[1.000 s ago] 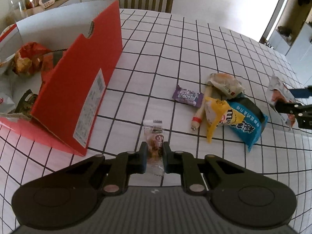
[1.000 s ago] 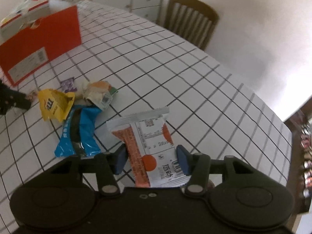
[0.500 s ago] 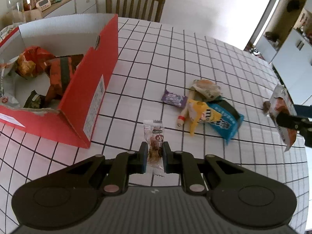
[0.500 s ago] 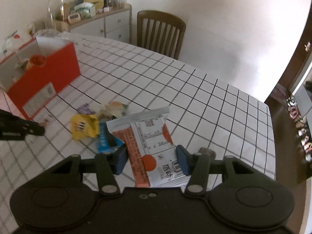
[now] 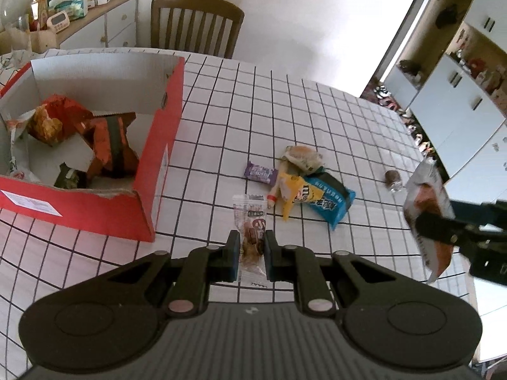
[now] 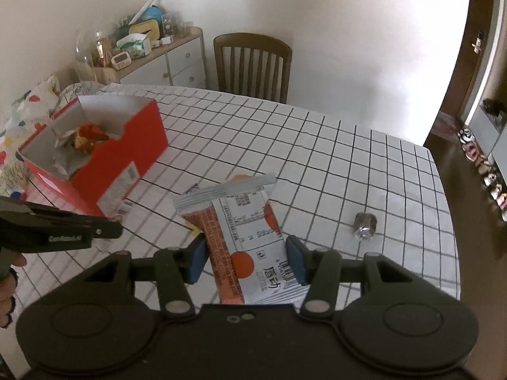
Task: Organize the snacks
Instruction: 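Carry the bar and the white-orange packet over the red box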
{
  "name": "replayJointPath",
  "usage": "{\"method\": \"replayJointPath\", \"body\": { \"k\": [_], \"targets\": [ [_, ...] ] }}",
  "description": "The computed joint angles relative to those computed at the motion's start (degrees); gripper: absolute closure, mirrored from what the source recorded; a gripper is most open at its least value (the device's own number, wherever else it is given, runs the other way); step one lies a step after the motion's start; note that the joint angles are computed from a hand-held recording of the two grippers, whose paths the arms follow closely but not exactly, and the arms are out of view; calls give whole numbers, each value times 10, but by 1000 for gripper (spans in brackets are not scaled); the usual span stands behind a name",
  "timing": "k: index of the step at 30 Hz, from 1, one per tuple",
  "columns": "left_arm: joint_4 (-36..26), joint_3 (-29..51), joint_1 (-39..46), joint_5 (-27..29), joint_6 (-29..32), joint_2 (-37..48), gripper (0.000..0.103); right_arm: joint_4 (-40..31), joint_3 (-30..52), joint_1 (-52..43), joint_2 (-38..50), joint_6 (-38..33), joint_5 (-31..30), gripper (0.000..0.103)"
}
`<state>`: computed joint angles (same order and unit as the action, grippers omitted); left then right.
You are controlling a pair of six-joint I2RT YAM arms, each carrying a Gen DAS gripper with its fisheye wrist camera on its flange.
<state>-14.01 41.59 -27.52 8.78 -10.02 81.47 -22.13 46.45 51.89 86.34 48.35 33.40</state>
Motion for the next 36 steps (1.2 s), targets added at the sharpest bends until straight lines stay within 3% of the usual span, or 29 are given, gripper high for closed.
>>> {"method": "replayJointPath", "body": {
  "k": [11,25,36],
  "targets": [
    [-93,40,113,96,104,-52,88,-101,164,70,97,129,36,51],
    [-170,155,306,195,274,24,88,-153,450,78,293,106,49,51],
    [-200,299,378,202,336,161,88,-253,759,49,496,80,35,51]
  ]
}}
